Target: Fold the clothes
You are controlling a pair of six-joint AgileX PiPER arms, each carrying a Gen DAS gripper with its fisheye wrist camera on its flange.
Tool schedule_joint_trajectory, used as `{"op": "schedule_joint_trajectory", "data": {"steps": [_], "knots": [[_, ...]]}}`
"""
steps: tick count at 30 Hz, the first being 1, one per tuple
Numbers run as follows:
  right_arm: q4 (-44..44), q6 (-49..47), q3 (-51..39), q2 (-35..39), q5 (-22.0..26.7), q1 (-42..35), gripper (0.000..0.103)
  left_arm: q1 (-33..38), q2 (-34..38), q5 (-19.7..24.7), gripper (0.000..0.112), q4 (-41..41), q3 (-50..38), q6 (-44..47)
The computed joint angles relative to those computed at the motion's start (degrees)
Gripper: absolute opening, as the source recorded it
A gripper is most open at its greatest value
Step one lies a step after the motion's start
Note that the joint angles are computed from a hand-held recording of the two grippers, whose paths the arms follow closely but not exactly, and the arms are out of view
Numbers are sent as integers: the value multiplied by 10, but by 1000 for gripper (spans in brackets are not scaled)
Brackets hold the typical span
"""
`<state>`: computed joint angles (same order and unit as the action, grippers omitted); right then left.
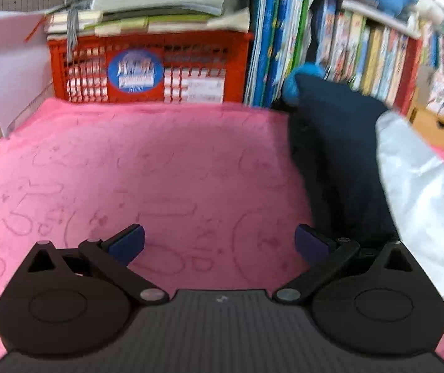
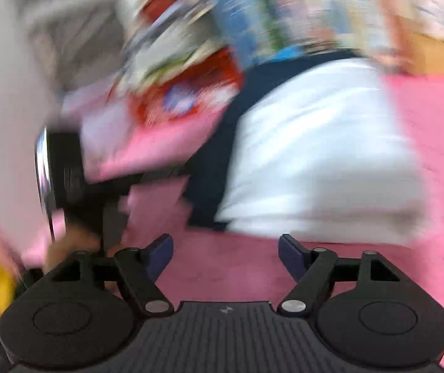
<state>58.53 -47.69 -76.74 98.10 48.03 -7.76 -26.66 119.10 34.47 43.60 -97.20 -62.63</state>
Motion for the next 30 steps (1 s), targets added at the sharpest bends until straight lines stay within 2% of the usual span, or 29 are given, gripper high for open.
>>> {"op": "schedule_joint_trajectory", "data": {"steps": [1,2,6,11,13,17,18,19,20,21,22,24,26,30], "knots": [[13,17,0,0,-5,-28,91,-2,4,10,103,-5,-8,11],[24,37,-2,1,-14,-53,93,-3,9,19,103,-10,-15,20],[-13,171,-52,44,-46,-102,93,-4,10,23,103,-12,-16,26],[-21,174,-155,129,-51,-65,99,-4,10,22,103,-16,-17,29],[-10,172,-224,175,-21,-51,103,1,4,7,103,-20,-7,30],[-31,223,-428,298,55,-29,103,24,-28,-70,103,-29,51,12],[-36,247,-456,312,69,-32,103,30,-36,-91,103,-31,66,6],[-53,285,-470,315,76,-33,92,37,-44,-111,103,-28,80,-6],[-71,323,-487,319,85,-33,76,43,-52,-131,103,-23,93,-21],[-82,354,-497,321,95,-37,42,48,-60,-153,103,3,110,-58],[-71,362,-485,313,106,-48,34,55,-69,-172,103,44,128,-115],[-53,360,-453,290,115,-67,26,72,-88,-206,103,118,161,-230],[-25,334,-405,253,121,-89,22,88,-94,-233,103,145,178,-298],[17,250,-294,153,144,-149,20,91,-90,-234,103,95,171,-254]]}}
